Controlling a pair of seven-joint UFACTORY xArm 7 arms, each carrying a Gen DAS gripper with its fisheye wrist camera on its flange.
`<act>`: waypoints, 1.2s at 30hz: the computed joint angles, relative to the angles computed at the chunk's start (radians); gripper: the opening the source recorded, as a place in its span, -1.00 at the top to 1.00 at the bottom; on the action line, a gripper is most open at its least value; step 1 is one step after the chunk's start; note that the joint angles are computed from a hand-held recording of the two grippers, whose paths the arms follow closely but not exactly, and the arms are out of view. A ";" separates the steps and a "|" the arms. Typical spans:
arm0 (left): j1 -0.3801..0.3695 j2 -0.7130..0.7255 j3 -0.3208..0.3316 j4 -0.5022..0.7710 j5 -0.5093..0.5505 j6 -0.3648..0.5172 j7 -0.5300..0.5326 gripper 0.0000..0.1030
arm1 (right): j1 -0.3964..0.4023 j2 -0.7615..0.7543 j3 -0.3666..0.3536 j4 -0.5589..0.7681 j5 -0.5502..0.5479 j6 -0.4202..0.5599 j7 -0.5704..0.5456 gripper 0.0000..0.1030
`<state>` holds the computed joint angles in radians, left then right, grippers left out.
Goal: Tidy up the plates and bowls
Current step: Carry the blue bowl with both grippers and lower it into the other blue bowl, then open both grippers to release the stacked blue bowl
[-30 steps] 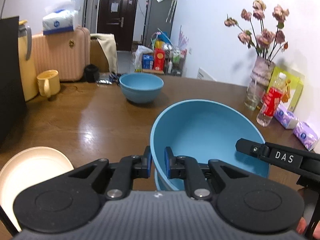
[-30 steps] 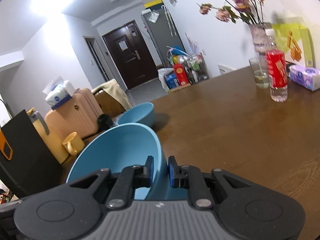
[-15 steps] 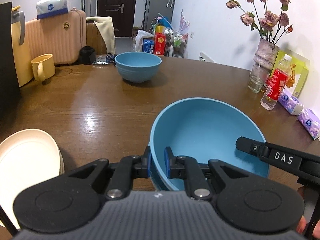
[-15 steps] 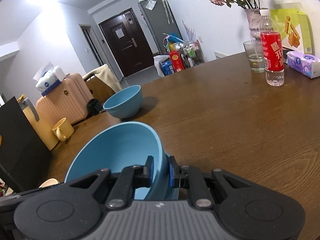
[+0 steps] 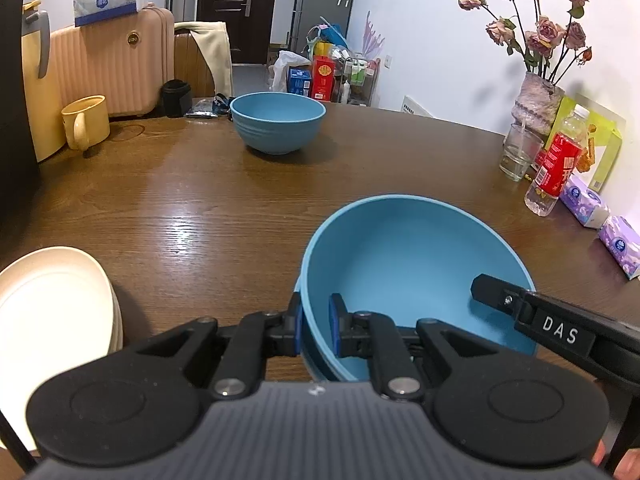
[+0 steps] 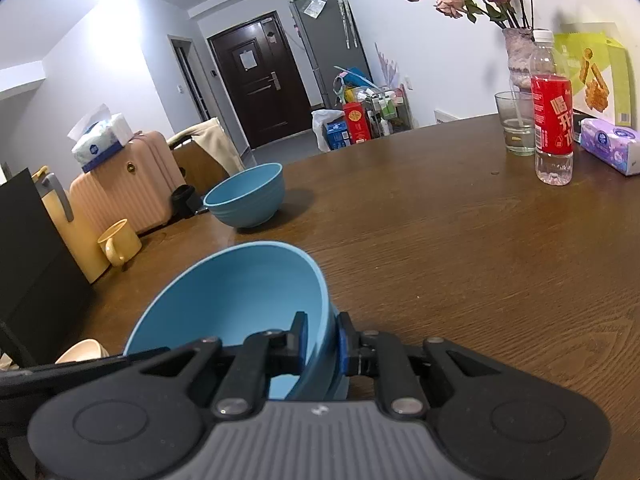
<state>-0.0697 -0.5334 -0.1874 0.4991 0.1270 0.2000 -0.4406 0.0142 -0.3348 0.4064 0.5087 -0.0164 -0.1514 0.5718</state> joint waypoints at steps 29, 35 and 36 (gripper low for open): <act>0.082 -0.023 -0.067 -0.028 0.059 -0.056 -0.089 -0.78 | -0.027 -0.029 0.020 -0.032 0.039 -0.047 -0.040 0.18; 0.126 -0.052 -0.103 -0.042 0.085 -0.088 -0.123 -1.00 | -0.006 -0.030 -0.004 -0.031 0.042 -0.052 -0.067 -0.57; 0.123 -0.052 -0.098 -0.041 0.083 -0.089 -0.122 -1.00 | -0.021 -0.034 0.010 -0.029 0.046 -0.050 -0.069 -0.63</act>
